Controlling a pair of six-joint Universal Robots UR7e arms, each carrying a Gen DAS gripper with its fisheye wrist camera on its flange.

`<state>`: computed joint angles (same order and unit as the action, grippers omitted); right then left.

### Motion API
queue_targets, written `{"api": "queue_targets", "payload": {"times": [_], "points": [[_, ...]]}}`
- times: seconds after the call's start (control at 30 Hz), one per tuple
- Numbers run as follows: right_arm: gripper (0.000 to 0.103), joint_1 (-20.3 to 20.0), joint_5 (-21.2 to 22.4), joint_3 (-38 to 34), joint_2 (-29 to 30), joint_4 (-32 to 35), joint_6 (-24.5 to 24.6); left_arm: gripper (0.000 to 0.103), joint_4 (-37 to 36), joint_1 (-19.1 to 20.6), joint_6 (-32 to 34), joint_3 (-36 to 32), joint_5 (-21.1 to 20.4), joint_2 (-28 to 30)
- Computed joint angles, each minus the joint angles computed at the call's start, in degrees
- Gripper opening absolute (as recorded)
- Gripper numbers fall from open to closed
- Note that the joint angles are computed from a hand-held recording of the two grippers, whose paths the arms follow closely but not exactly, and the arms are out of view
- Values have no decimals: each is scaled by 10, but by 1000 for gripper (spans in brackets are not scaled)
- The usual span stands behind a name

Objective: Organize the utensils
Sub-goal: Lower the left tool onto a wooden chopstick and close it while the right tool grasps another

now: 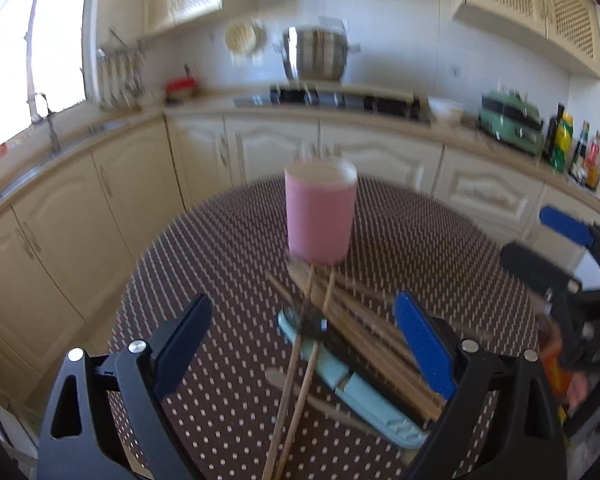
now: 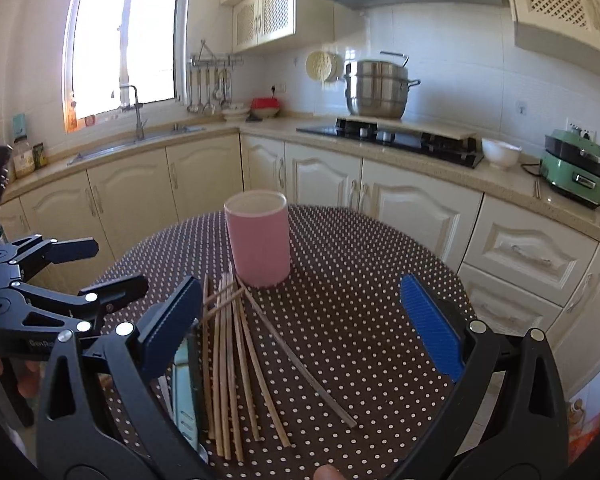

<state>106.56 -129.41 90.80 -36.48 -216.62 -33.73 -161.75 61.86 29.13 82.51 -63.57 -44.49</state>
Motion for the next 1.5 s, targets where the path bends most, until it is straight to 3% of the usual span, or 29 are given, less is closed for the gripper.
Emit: {"api": "queue_targets", "payload": {"times": [0.3,0.43,0.57,1.0,1.13,1.27,1.33,1.5], "points": [[93,-23,-31,-10,-5,114,11,91,145,33,-13,-69,44,27],[90,-32,-32,-16,-6,156,17,77,187,43,-14,-91,43,39],[89,-39,-29,-28,-2,193,21,67,188,39,4,-103,93,61],[87,-49,-28,-69,-3,305,35,62,214,24,52,-123,112,79],[76,-54,-15,-81,-7,355,54,43,240,21,47,-147,129,100],[59,-57,0,-111,-7,441,70,25,297,29,17,-185,85,112],[50,-57,2,-135,-2,498,77,7,305,31,5,-196,76,116],[35,-59,-20,-212,25,653,99,5,280,38,-52,-177,65,101]]}}
